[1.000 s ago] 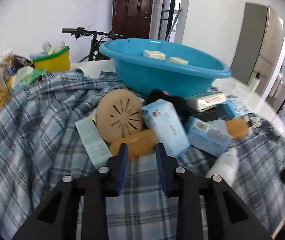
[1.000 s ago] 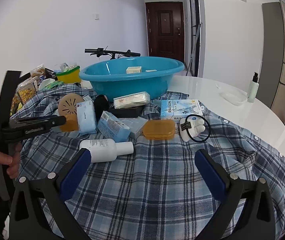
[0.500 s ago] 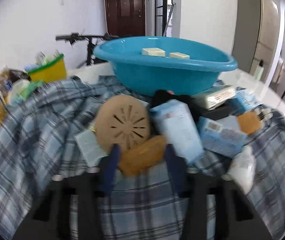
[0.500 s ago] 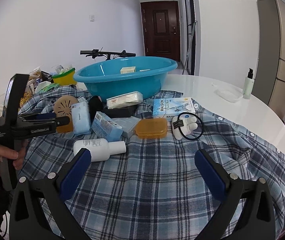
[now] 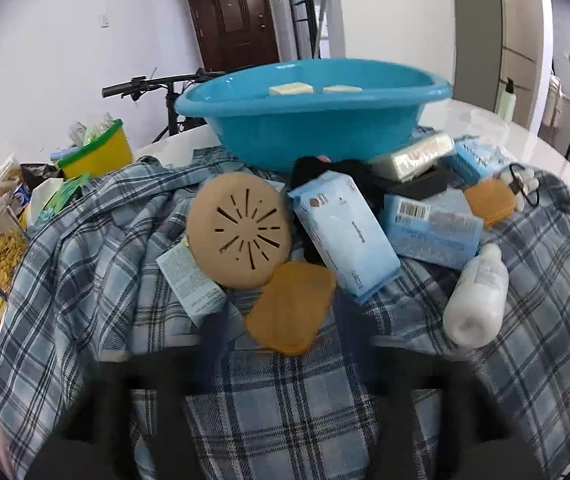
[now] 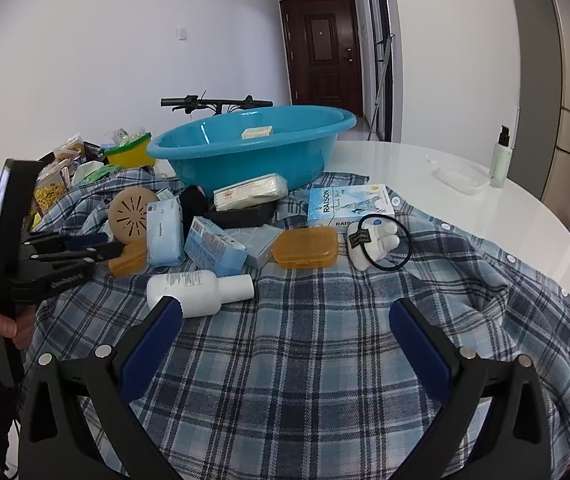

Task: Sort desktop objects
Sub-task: 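Grasp the orange soap bar with the left tool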

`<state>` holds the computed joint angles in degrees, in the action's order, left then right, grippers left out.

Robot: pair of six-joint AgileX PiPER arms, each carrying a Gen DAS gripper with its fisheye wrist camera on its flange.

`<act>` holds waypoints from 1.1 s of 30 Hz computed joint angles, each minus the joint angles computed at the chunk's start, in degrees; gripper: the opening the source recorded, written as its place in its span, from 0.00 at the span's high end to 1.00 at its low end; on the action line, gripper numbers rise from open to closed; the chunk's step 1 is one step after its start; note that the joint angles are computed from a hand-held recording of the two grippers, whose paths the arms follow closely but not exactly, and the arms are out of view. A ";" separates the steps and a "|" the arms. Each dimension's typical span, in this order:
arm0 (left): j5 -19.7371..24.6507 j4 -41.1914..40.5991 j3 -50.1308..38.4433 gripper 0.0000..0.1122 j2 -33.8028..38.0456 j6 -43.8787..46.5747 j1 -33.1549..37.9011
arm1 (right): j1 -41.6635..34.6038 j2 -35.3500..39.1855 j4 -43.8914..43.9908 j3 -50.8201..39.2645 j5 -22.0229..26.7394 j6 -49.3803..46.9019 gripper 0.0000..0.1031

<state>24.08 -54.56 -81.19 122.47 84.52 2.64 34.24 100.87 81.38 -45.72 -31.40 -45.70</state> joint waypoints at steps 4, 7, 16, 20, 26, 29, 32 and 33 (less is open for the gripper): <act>5.69 -0.07 -2.92 0.25 1.80 -0.33 1.12 | -0.54 0.05 -0.25 0.38 0.06 1.01 0.00; 6.70 5.25 -7.19 0.25 4.44 -7.04 0.75 | -1.13 0.04 -0.74 0.63 0.77 1.91 0.00; 14.78 6.81 -8.05 0.86 4.19 -7.41 2.65 | -1.03 -0.16 -0.64 0.85 0.83 1.90 0.00; 11.30 3.52 -3.23 0.85 1.28 -3.38 2.53 | -0.95 -0.03 -0.59 0.76 0.77 1.92 0.00; 11.16 3.93 -8.51 0.22 4.21 -3.37 1.30 | -0.94 0.50 -0.12 0.40 1.21 1.29 0.00; 14.55 10.56 -15.20 0.22 7.95 -11.33 0.95 | -1.15 0.22 0.28 0.65 1.02 1.07 0.00; 14.32 10.83 -16.55 0.22 9.04 -10.90 0.81 | -1.89 0.07 -0.44 1.17 1.57 2.31 0.00; 14.77 11.44 -16.87 0.22 9.18 -11.12 0.77 | -2.20 0.07 -0.47 1.29 1.87 2.55 0.00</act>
<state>38.85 -43.12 -98.06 131.64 73.40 3.41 32.04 100.94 80.91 -44.43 -29.53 -43.15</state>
